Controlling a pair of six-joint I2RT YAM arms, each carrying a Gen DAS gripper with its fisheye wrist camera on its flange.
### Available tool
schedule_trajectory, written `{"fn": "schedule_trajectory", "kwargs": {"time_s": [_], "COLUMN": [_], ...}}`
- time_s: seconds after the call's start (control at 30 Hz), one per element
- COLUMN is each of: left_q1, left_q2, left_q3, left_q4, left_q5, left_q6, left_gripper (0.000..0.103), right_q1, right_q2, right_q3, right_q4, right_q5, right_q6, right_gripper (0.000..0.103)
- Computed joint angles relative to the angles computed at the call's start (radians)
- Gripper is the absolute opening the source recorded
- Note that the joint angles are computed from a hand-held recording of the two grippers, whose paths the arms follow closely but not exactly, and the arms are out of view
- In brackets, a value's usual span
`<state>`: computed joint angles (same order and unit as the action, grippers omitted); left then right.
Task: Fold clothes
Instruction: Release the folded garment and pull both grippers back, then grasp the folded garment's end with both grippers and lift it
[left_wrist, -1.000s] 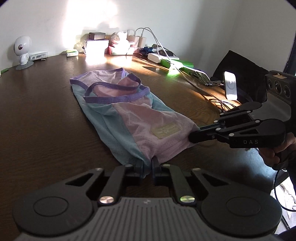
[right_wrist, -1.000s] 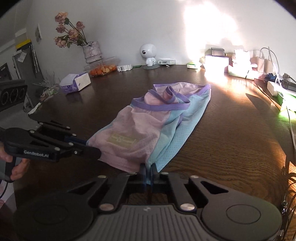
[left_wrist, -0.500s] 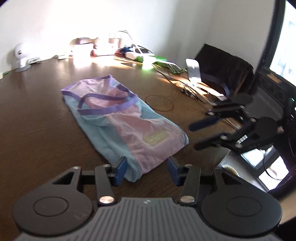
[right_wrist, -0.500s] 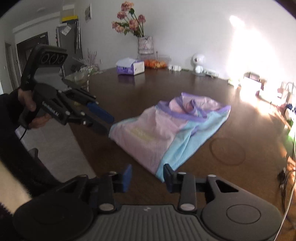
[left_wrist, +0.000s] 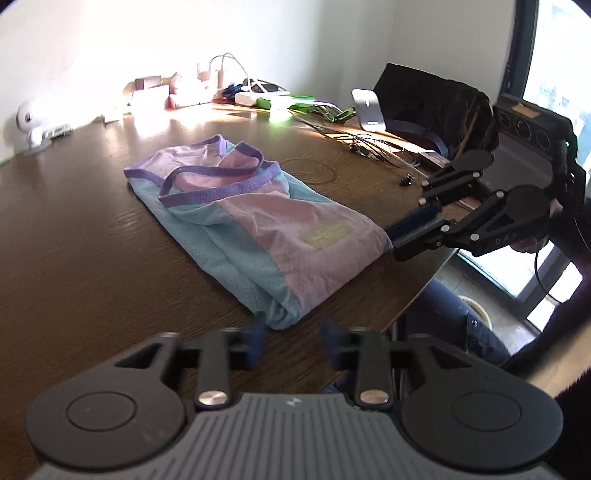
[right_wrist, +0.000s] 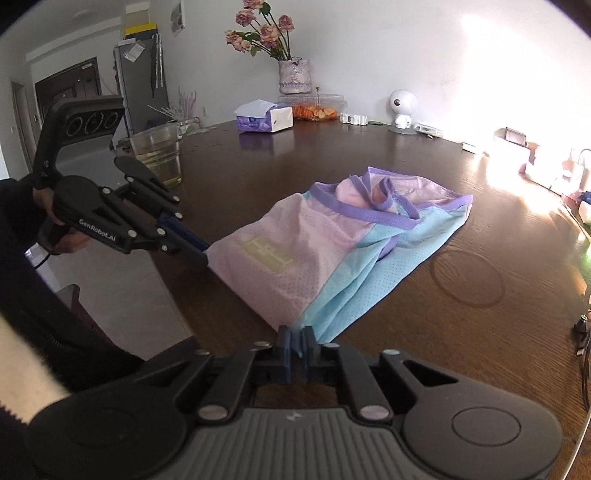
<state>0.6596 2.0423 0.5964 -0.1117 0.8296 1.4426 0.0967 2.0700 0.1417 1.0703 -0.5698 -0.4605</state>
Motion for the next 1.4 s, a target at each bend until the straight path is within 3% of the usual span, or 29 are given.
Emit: {"fn": "schedule_trajectory", "kwargs": {"time_s": [0.03,0.1,0.23,0.37,0.5,0.63,0.7,0.8,0.93,1.03,1.2,1.27,1.33,1.4], "left_q1": [0.004,-0.010,-0.032,-0.032,0.014,0.084,0.091,0.047,-0.083,-0.180,-0.306,-0.346,-0.351,-0.329], "left_q2": [0.007,0.021,0.046,0.055,0.038,0.028,0.034,0.010,-0.007,0.010,0.128,0.168,0.165,0.123], "left_q3": [0.002,0.017,0.010,0.035,0.059,0.113,0.137,0.118,0.082,0.087,0.219,0.283,0.268,0.230], "left_q4": [0.000,-0.007,0.050,0.021,-0.107,-0.327,-0.370,-0.237,0.159,0.416,0.533,0.475,0.510,0.531], "left_q5": [0.011,0.012,0.016,0.014,0.035,0.106,0.139,0.203,0.254,0.191,-0.024,-0.094,-0.153,-0.180], "left_q6": [0.016,0.019,0.019,0.025,0.125,0.254,0.259,0.082,-0.426,-0.736,-0.999,-1.000,-1.023,-1.054], "left_gripper": [0.050,0.050,0.041,0.005,0.004,0.003,0.003,0.003,0.003,0.003,0.004,0.006,0.014,0.035], "right_q1": [0.003,0.017,0.038,0.033,0.012,-0.038,-0.066,-0.079,-0.033,0.001,0.053,0.082,0.113,0.125], "right_q2": [0.034,0.097,0.131,0.167,0.173,0.088,0.077,0.062,0.076,0.047,0.065,0.094,0.119,0.114], "right_q3": [-0.009,-0.009,0.017,0.020,-0.016,-0.063,-0.074,-0.066,0.011,0.124,0.351,0.436,0.473,0.434], "right_q4": [0.060,0.150,0.176,0.218,0.262,0.191,0.210,0.263,0.345,0.238,-0.029,-0.137,-0.197,-0.145], "right_q5": [0.005,0.030,0.056,0.040,-0.010,-0.085,-0.124,-0.137,-0.042,0.043,0.167,0.237,0.320,0.370], "right_q6": [0.006,0.018,0.033,0.048,0.045,0.005,0.018,0.079,0.213,0.267,0.315,0.325,0.312,0.320], "right_gripper": [0.028,0.026,0.022,0.005,0.002,0.001,0.001,0.001,0.001,0.001,0.002,0.003,0.007,0.010]}}
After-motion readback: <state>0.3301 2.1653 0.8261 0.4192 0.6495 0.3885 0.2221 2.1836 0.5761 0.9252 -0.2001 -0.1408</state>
